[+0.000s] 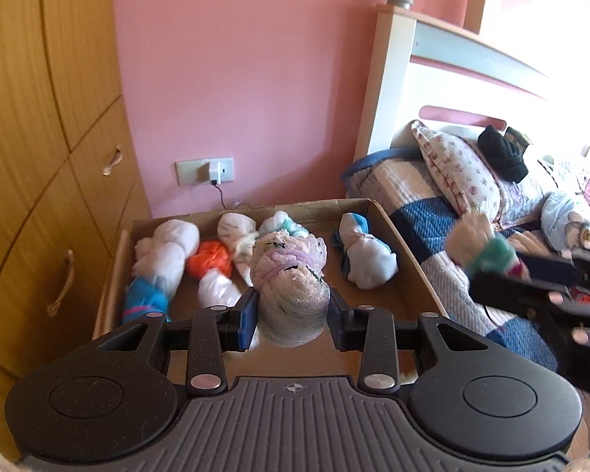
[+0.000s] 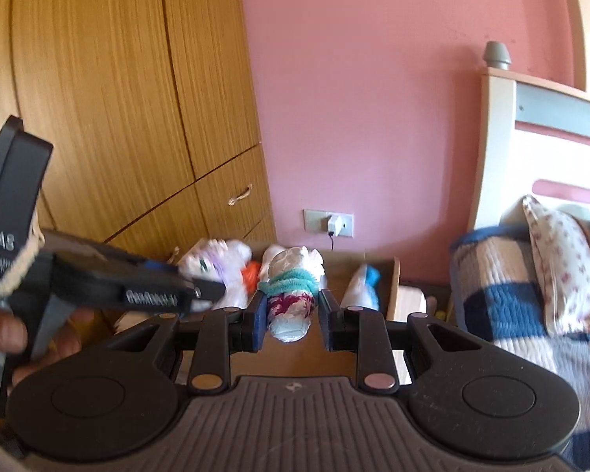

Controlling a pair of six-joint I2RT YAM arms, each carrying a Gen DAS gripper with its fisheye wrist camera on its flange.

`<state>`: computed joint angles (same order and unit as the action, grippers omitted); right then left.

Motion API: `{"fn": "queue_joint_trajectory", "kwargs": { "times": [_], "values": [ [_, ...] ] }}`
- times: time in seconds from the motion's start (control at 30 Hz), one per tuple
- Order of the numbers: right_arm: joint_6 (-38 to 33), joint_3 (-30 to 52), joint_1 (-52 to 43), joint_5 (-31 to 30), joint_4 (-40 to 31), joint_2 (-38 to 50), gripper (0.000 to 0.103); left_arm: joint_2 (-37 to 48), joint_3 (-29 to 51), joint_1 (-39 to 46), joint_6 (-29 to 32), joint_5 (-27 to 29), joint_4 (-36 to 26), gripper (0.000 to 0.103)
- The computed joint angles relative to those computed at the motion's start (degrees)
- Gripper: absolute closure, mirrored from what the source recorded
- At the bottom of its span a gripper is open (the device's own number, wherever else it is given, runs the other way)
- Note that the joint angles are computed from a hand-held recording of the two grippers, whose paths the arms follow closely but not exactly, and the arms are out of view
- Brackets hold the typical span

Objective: Organize objects
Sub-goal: 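Carry both held bundles over the cardboard box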

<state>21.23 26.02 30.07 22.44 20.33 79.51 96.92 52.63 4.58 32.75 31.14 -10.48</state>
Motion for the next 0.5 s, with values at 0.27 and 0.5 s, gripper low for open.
{"fn": "queue_joint_trajectory", "kwargs": {
  "times": [0.27, 0.5],
  "values": [
    [-6.4, 8.6, -8.4, -9.0, 4.2, 16.7, 0.079, 15.3, 8.4, -5.6, -4.7, -8.2, 4.4, 0.059],
    [-7.8, 16.4, -10.7, -13.9, 3.2, 28.2, 0.079, 22.6, 11.7, -5.8, -1.5, -12.1, 6.8, 0.059]
  ]
}}
